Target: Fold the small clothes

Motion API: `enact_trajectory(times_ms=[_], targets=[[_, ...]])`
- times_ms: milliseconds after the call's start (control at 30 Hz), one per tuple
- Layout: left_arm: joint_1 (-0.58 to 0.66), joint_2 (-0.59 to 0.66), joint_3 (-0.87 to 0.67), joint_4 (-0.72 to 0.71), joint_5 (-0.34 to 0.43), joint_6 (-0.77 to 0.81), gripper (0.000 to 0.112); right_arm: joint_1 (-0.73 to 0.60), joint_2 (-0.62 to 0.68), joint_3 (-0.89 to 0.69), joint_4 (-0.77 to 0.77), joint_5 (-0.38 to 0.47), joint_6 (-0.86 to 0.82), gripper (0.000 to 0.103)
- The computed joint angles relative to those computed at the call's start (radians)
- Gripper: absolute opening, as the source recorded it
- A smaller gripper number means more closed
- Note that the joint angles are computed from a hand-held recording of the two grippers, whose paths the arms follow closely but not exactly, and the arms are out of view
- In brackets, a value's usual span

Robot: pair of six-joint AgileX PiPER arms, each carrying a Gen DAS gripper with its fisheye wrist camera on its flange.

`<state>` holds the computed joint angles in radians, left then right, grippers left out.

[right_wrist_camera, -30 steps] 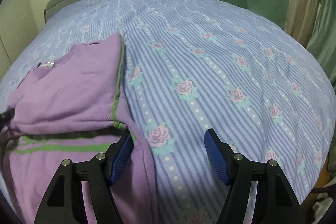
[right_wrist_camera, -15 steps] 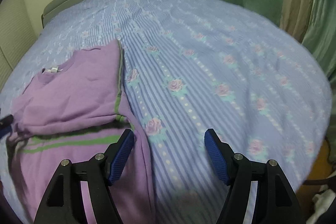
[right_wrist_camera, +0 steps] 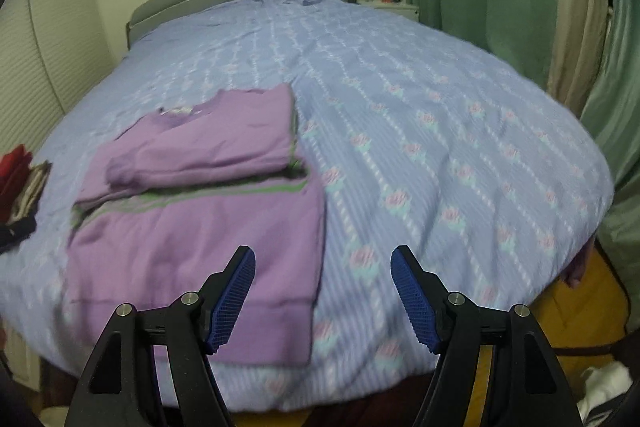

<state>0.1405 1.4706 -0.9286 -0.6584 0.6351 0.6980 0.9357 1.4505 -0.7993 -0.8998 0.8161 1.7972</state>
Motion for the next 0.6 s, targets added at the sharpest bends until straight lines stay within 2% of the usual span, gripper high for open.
enact_trajectory(times_ms=[167,400,533,600], targets=[[0.077,0.007,0.122,-0.08,0.04,0.093,0.071,0.027,-0.006,0.09,0.005,-0.117,0.114,0.07],[0.131,0.092,0.177,-0.198,0.073,0.222,0.07,0.042,0.067,0.105,0.01,-0.14,0.155,0.07],[0.116,0.119,0.177,-0.211,0.077,0.241,0.058,0.018,0.074,0.146,-0.028,-0.225,0.238,0.07],[0.111,0.115,0.188,-0.233,0.06,0.262,0.055,0.005,0.074,0.17,-0.054,-0.264,0.293,0.07]])
